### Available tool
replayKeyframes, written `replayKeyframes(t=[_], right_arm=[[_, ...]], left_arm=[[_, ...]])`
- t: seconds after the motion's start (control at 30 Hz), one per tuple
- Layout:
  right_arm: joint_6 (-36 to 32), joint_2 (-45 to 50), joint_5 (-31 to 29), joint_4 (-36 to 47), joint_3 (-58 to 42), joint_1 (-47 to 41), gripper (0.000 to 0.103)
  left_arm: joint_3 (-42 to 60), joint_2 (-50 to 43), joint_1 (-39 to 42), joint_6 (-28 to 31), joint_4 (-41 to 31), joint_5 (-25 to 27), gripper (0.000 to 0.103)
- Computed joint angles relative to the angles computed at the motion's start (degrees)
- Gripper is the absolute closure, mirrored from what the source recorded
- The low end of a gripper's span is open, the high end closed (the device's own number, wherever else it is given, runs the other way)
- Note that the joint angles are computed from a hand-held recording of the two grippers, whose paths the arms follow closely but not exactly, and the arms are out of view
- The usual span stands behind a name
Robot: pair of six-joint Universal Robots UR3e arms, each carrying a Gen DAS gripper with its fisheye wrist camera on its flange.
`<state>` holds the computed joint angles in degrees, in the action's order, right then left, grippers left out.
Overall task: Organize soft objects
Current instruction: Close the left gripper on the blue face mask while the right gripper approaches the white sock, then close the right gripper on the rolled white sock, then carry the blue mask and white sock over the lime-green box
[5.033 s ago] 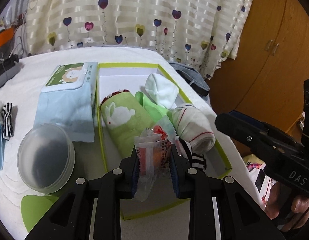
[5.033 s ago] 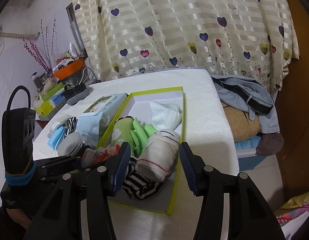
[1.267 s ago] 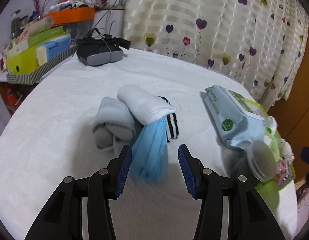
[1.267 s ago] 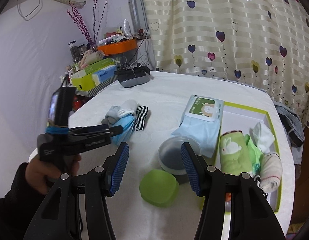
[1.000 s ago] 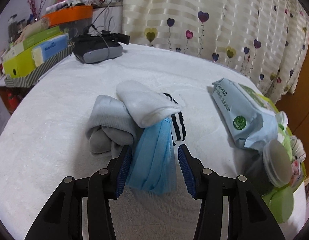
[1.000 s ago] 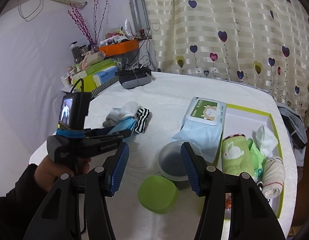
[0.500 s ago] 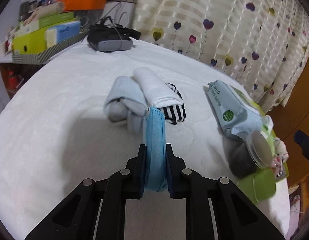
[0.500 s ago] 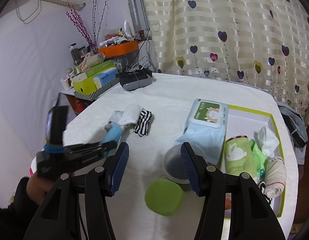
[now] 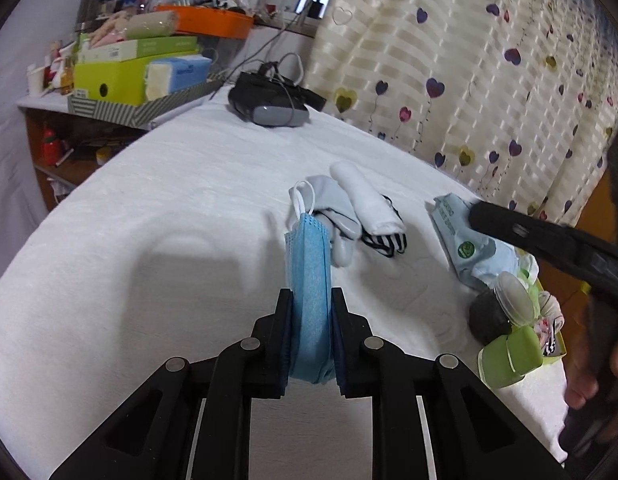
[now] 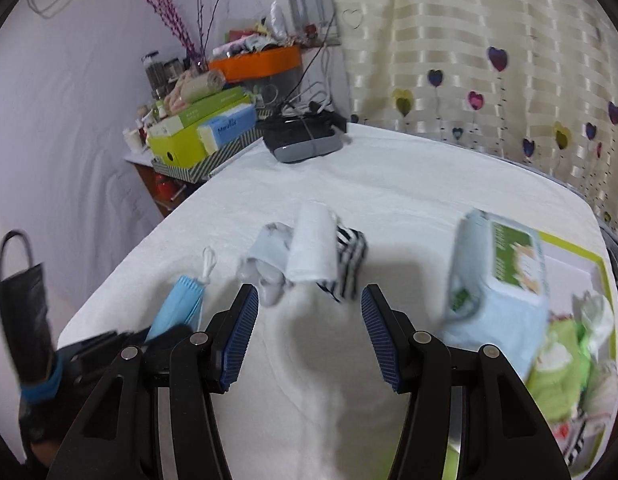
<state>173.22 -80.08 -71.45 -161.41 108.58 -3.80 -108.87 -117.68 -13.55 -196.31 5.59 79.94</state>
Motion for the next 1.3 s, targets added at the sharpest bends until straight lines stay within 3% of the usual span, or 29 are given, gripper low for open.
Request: replayKeyframes(t=[0.27,0.37,0.5,0.57,0.6,0.83,1.3], right_arm=[[3.7,18.5,-7.7,8.3,-22.4,6.3,0.048],[5.4,23.9,-8.9,12.7,-29.3,6.5,0.057],[5.3,27.8,-9.7,16.5,-34.3,7.2,0.058],[5.5,28.5,-9.9,17.0,-35.0,7.3,0.065],[5.8,28.5,-10.4,16.8,-35.1,7.4,0.074],[5.9,24.8,-9.2,13.2,-30.0,6.5,0.081],[1.7,-1.5,1.0,1.9,0.5,-1.5,0.081]], left_arm=[[-4.2,0.6,5.0,0.5,4.1,-3.5,0.087],[-4.7,0.4,6.2,0.7,4.8,-4.5,0.087],[-4.7,-0.2,7.0,0.7,5.3,-5.3,0.087],[-4.5,-0.6,7.1,0.6,5.2,-5.5,0.087],[-4.5,-0.7,7.1,0.6,5.3,-5.6,0.087],[-5.1,-0.2,6.5,0.2,6.1,-5.0,0.087],[-6.3,5.1,-0.8,-1.7,5.1,-0.8,0.087]])
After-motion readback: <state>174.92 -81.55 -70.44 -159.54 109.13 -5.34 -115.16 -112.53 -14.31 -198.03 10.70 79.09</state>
